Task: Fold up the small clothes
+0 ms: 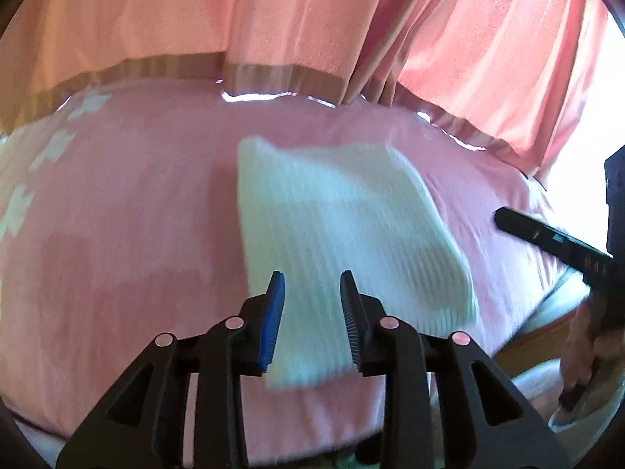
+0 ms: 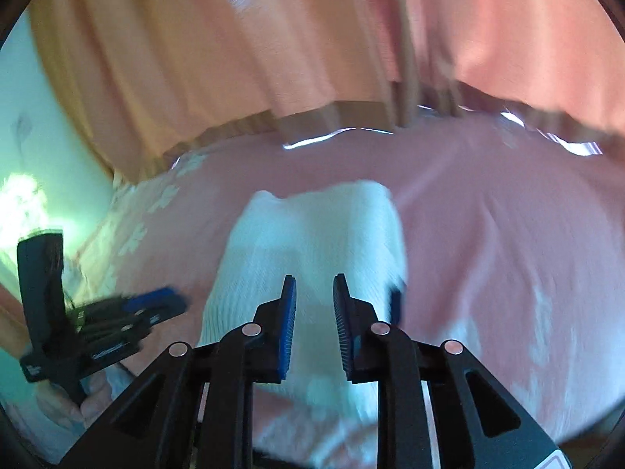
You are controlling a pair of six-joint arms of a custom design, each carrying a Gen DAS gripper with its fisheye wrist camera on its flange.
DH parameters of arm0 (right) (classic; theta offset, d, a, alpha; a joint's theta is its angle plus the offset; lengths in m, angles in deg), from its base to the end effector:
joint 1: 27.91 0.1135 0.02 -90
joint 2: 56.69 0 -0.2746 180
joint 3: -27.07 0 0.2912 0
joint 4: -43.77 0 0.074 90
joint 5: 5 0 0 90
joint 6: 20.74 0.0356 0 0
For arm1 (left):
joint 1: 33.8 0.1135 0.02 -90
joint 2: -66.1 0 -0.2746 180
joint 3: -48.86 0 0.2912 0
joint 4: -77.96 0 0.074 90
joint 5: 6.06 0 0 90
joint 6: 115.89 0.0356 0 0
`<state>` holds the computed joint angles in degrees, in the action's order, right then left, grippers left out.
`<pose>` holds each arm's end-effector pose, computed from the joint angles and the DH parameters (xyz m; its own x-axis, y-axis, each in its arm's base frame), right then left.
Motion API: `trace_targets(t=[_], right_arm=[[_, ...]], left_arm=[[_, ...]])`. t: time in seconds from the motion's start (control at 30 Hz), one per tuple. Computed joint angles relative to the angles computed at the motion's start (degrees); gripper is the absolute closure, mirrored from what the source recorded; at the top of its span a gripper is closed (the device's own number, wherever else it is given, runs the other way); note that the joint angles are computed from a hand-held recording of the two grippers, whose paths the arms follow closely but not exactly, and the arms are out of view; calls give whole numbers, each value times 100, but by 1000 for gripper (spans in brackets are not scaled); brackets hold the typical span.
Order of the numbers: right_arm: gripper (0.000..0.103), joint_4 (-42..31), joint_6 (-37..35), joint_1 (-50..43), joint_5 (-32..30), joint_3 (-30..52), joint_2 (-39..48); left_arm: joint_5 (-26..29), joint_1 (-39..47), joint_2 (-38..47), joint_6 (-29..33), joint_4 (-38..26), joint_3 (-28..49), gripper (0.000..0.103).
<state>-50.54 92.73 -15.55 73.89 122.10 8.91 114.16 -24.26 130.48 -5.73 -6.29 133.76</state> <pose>0.2002 0.0509 0.4080 -0.9267 0.1970 -0.3199 0.0863 0.9403 0.3291 0.2203 0.0189 0.3692 -0.8038 0.1669 -0.5710 0.3766 0.8858 -0.2711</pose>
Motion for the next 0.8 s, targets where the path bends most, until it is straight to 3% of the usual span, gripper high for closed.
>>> trace_targets(t=[0.1, 0.17, 0.2, 0.27, 0.3, 0.43, 0.57, 0.67, 0.7, 0.77, 0.8], right_arm=[[92, 524, -344, 93, 145, -258, 621], [96, 666, -582, 103, 584, -726, 871], [102, 762, -643, -38, 706, -1168, 952], [103, 1025, -658, -358, 341, -1503, 711], [103, 856, -589, -438, 240, -1286, 722], [103, 691, -425, -156, 266, -866, 259], [103, 410, -319, -137, 269, -1641, 152], [99, 195, -129, 116, 465, -1183, -122], [93, 106, -48, 100, 511, -1153, -339], [76, -169, 406, 176, 653, -1302, -760], [68, -228, 503, 149, 639, -1403, -851]], left_arm=[[-803, -881, 399, -784, 948, -75, 75], [-1251, -1143, 821, -1022, 1450, -219, 72], [-1549, -1236, 1037, -1198, 1756, -365, 71], [-1537, -1217, 1098, -1206, 2143, -582, 66], [-1674, -1299, 1000, -1188, 2255, -653, 66], [-1646, -1282, 875, -1106, 2136, -636, 67], [-1410, -1140, 918, -1056, 2058, -609, 65], [-1149, -958, 721, -956, 1621, -484, 60], [-904, -811, 606, -856, 1395, -476, 54], [-486, -476, 269, -624, 982, -591, 32], [-374, -356, 98, -549, 880, -700, 31]])
